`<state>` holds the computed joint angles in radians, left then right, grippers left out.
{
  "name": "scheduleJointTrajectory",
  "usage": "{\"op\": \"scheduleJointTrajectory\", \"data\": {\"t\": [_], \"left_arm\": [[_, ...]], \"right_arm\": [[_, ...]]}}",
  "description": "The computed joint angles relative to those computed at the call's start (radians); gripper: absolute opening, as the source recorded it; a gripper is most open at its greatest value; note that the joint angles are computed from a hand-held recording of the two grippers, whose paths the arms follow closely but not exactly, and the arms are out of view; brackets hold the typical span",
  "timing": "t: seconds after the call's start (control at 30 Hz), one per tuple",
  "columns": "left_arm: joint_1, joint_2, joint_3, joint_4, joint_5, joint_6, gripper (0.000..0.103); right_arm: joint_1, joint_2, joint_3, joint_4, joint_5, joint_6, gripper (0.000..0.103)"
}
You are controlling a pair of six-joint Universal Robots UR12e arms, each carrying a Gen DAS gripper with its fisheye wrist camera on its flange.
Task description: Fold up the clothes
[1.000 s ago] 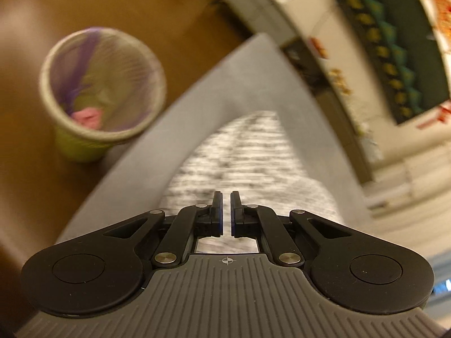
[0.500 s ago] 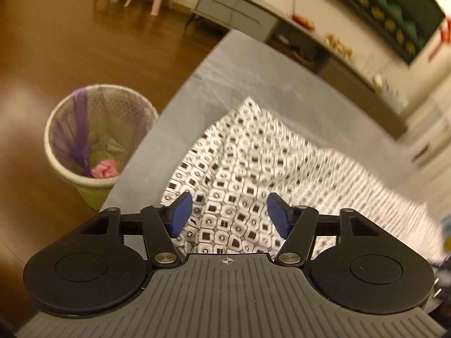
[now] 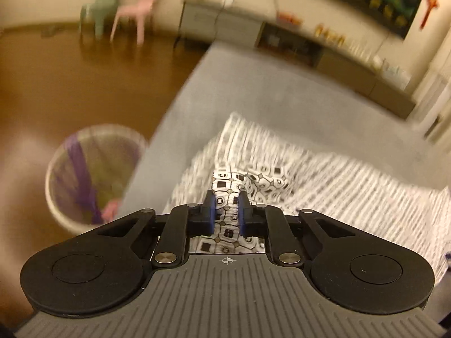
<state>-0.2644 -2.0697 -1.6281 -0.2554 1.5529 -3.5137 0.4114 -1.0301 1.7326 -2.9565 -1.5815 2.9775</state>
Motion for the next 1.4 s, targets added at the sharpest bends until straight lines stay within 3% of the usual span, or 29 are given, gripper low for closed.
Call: {"op": "scheduleJointTrajectory", "data": {"t": [0.13,0.23,0.4,0.53,0.57,0.67,0.73,0.8,0.9,0.93,0.97,1.1,1.27,1.37,1.4], "left_arm": [[0.013,0.002,0.012,-0.002,0.003,-0.019,0.004],[0.028,-0.009,0.031,-0.131,-0.028,-0.054,0.007],[0.020,0.013,-0.012,-0.078,0.012,-0.073,0.022],[-0.032,0.039,-0.018,-0.065,0.185,-0.011,0.024],[-0.044,0.045,-0.024,-0.038,0.183,0.018,0.026],[-0.053,0.042,-0.022,-0.001,0.040,0.102,0.029],[-0.064,0.026,-0.005,-0.030,-0.023,0.169,0.029],[-0.074,0.005,0.017,-0.082,-0.039,0.205,0.028],[-0.081,-0.015,0.033,-0.134,-0.028,0.218,0.026],[-0.082,-0.017,0.033,-0.136,-0.018,0.217,0.020],[-0.082,-0.020,0.032,-0.138,-0.008,0.216,0.021],[-0.074,-0.013,0.026,-0.159,0.017,0.191,0.017],[-0.079,-0.009,0.038,-0.167,0.038,0.179,0.016],[-0.097,-0.002,0.040,-0.131,0.047,0.196,0.020],[-0.106,-0.001,0.042,-0.106,0.043,0.207,0.021]], "right_arm": [[-0.010,-0.006,0.004,0.018,0.031,-0.008,0.032],[-0.017,-0.014,0.006,0.042,0.047,-0.015,0.038],[-0.018,-0.030,0.021,0.048,0.014,-0.047,0.042],[-0.008,-0.037,0.032,0.019,-0.003,-0.121,0.045],[-0.004,-0.035,0.030,0.015,-0.010,-0.137,0.047],[0.003,-0.015,0.016,-0.007,-0.013,-0.149,0.049],[0.007,-0.001,0.001,-0.020,0.005,-0.147,0.049],[0.016,0.016,-0.017,-0.035,0.008,-0.166,0.049],[0.032,0.040,-0.041,-0.060,-0.016,-0.185,0.040],[0.035,0.044,-0.051,-0.050,-0.023,-0.181,0.014],[0.037,0.041,-0.048,-0.055,-0.030,-0.189,0.000],[0.045,0.012,-0.009,-0.114,-0.048,-0.258,0.000],[0.048,-0.024,0.029,-0.055,-0.019,-0.330,0.000],[0.047,-0.016,0.024,-0.049,-0.015,-0.319,0.001],[0.044,-0.014,0.023,-0.048,-0.009,-0.303,0.008]]}}
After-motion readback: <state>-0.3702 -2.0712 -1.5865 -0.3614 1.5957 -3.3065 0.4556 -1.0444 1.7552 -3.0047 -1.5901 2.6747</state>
